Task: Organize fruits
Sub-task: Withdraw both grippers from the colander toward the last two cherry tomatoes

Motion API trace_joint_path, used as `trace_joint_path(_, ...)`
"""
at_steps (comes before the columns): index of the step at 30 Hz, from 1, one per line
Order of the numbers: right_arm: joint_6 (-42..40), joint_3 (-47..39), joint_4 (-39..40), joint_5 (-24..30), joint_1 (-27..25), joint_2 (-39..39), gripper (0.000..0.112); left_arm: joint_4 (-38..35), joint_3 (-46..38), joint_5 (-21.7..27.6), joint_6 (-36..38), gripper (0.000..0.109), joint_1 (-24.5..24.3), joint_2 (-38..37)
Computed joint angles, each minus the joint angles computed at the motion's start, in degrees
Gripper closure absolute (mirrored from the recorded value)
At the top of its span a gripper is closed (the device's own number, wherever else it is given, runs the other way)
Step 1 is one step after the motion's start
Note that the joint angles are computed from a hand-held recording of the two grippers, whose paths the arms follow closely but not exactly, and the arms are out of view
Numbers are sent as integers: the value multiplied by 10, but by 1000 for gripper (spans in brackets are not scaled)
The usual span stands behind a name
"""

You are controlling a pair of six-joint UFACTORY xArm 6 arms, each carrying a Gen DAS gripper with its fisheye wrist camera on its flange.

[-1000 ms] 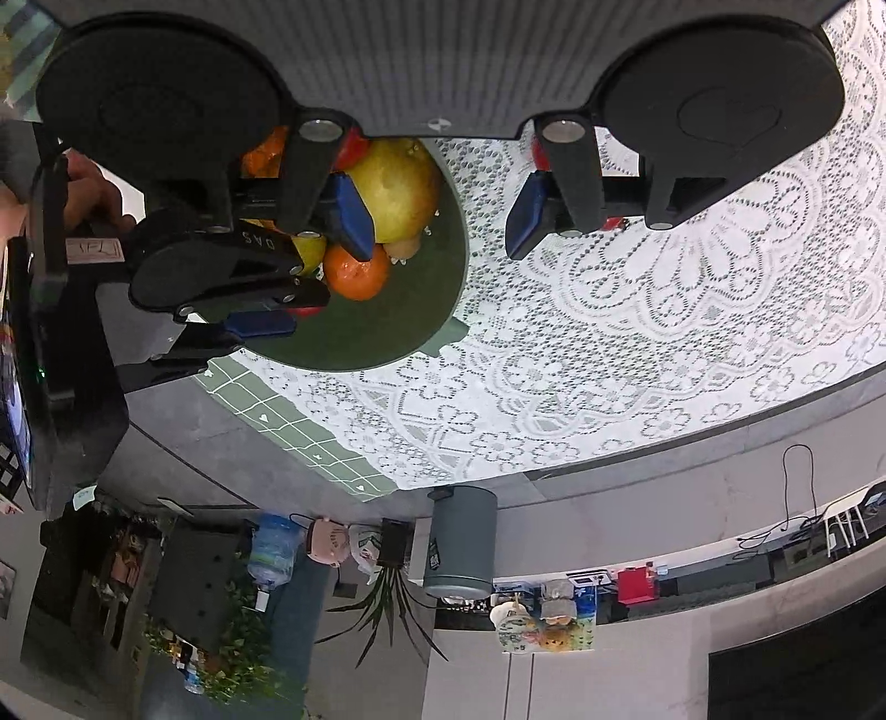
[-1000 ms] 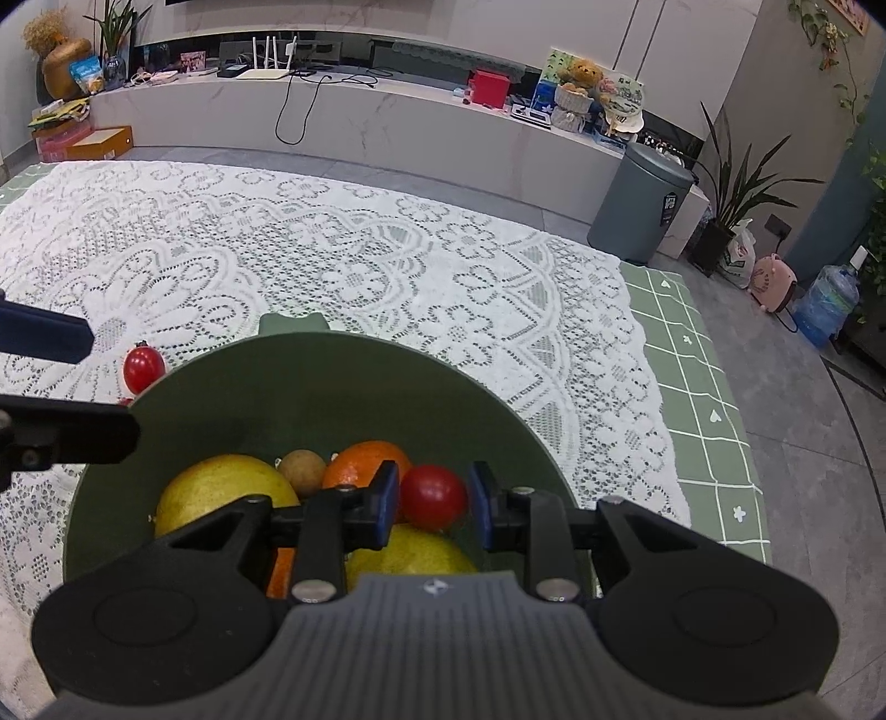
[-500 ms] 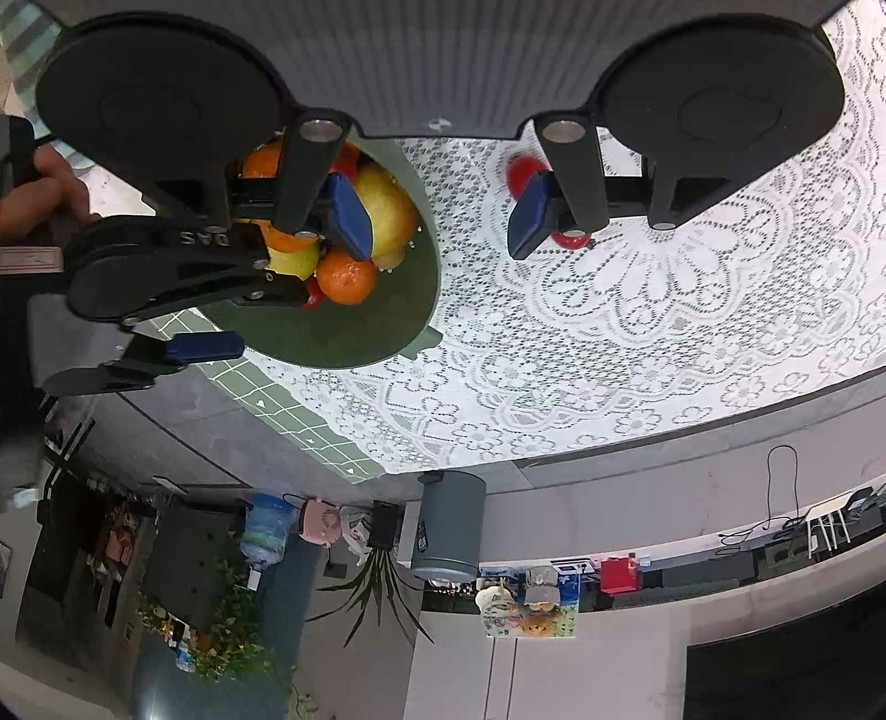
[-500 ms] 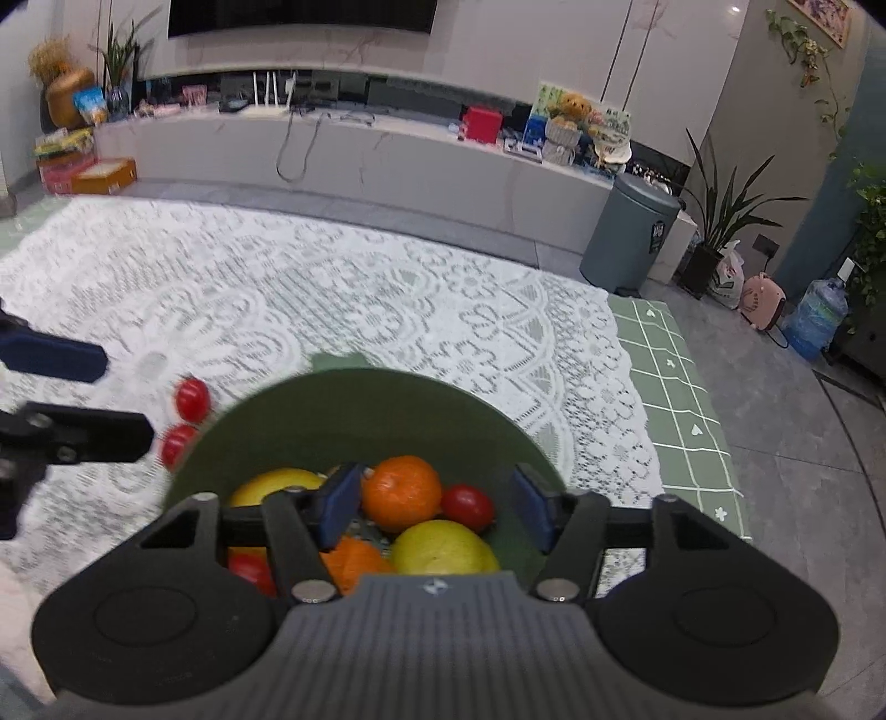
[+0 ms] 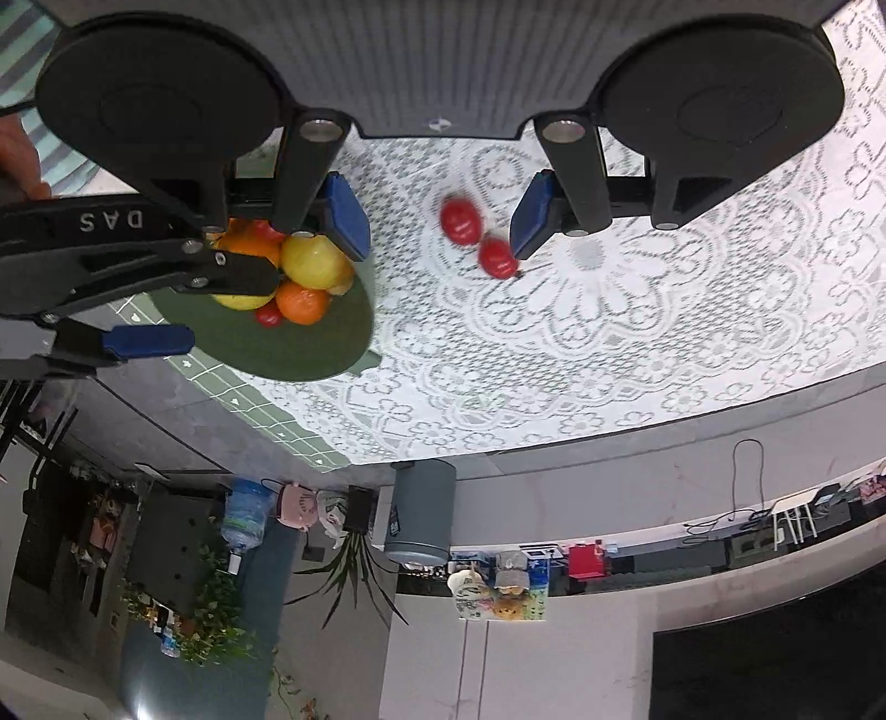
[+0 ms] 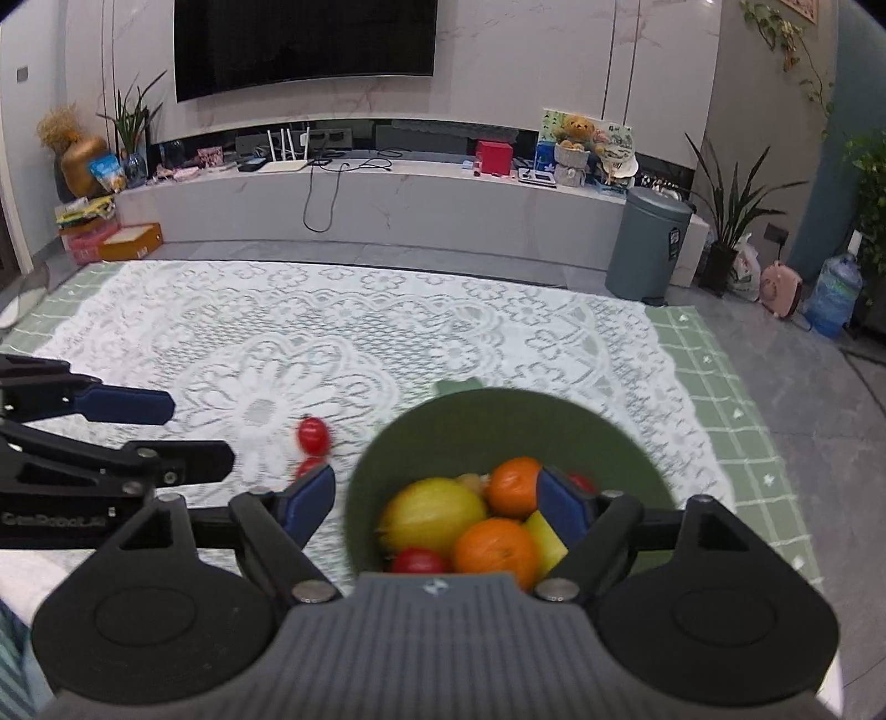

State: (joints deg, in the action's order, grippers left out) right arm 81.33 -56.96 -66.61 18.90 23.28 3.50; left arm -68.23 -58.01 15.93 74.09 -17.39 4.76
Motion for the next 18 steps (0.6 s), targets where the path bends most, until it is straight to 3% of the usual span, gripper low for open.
trace_joint_path(6,61,2,-24,17,35,9,33,-16,26,-3,26,40,18,-16)
trace_joint_path(18,169,-8,-83,73,92,50,26,0,57,3,5,40,53,-9)
